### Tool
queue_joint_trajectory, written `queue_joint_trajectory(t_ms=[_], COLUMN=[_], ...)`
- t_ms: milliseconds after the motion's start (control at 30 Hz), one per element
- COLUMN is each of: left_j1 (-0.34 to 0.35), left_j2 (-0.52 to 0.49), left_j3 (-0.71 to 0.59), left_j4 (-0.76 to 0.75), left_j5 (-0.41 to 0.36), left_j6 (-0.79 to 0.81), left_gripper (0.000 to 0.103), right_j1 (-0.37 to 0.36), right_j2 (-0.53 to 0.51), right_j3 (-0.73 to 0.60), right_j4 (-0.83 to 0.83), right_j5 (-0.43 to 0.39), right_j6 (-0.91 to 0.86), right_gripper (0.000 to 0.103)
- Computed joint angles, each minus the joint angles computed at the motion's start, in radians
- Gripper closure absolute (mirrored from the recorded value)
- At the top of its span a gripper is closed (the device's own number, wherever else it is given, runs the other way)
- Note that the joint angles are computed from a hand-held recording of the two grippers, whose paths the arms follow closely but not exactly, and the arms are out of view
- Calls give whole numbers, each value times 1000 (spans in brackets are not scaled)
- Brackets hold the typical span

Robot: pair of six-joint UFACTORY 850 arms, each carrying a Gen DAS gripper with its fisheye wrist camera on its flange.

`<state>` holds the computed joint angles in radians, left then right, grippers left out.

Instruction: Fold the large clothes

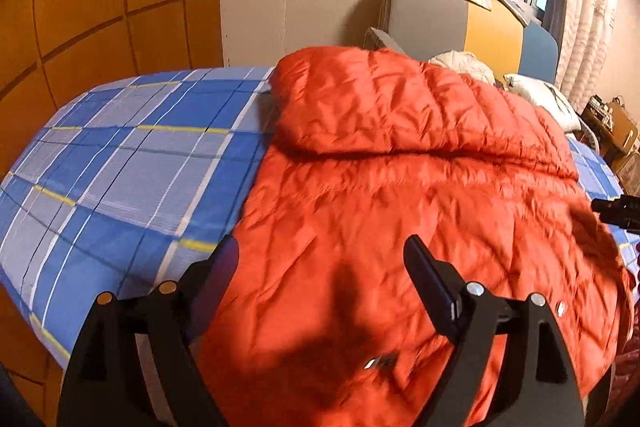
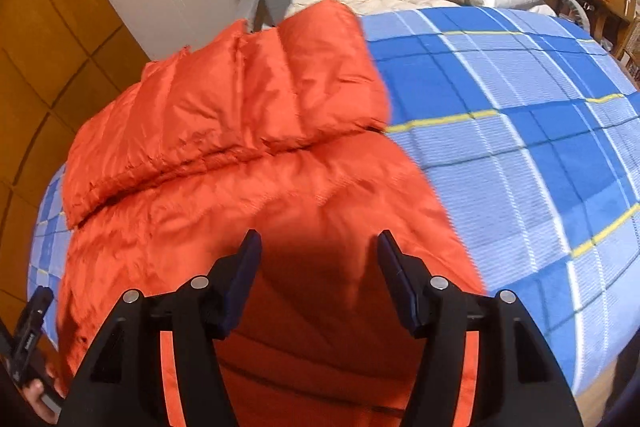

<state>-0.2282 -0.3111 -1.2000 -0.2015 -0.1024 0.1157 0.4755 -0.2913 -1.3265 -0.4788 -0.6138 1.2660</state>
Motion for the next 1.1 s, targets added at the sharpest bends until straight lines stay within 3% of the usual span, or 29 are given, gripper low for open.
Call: queue_joint_trajectory(t_ms=[233,367,667,867,1000,1100], left_j1=[75,125,225,242,234,234], left_j2=[52,82,130,126,112,109], left_j3=[91,141,256,263,248,246], left_j4=[-490,-671,-944,-1012,-1001,-1013], left_j5=[-51,-115,-301,-394,-431,-444], left_j6=[508,676,914,962,961,975], left_gripper=[19,19,29,51,75,87], right_j1=[-16,-14,-14,-4,8,14], right_j2=[122,183,319,366,365,366], right_j3=[151,228,406,468,470,466], right_j4=[-2,23,206,348,359,383], right_j5=[-14,-9,147,230,241,237], right_j6=[32,22,-87,-217,-244,-285], right_gripper=[43,43,43,43,43,56])
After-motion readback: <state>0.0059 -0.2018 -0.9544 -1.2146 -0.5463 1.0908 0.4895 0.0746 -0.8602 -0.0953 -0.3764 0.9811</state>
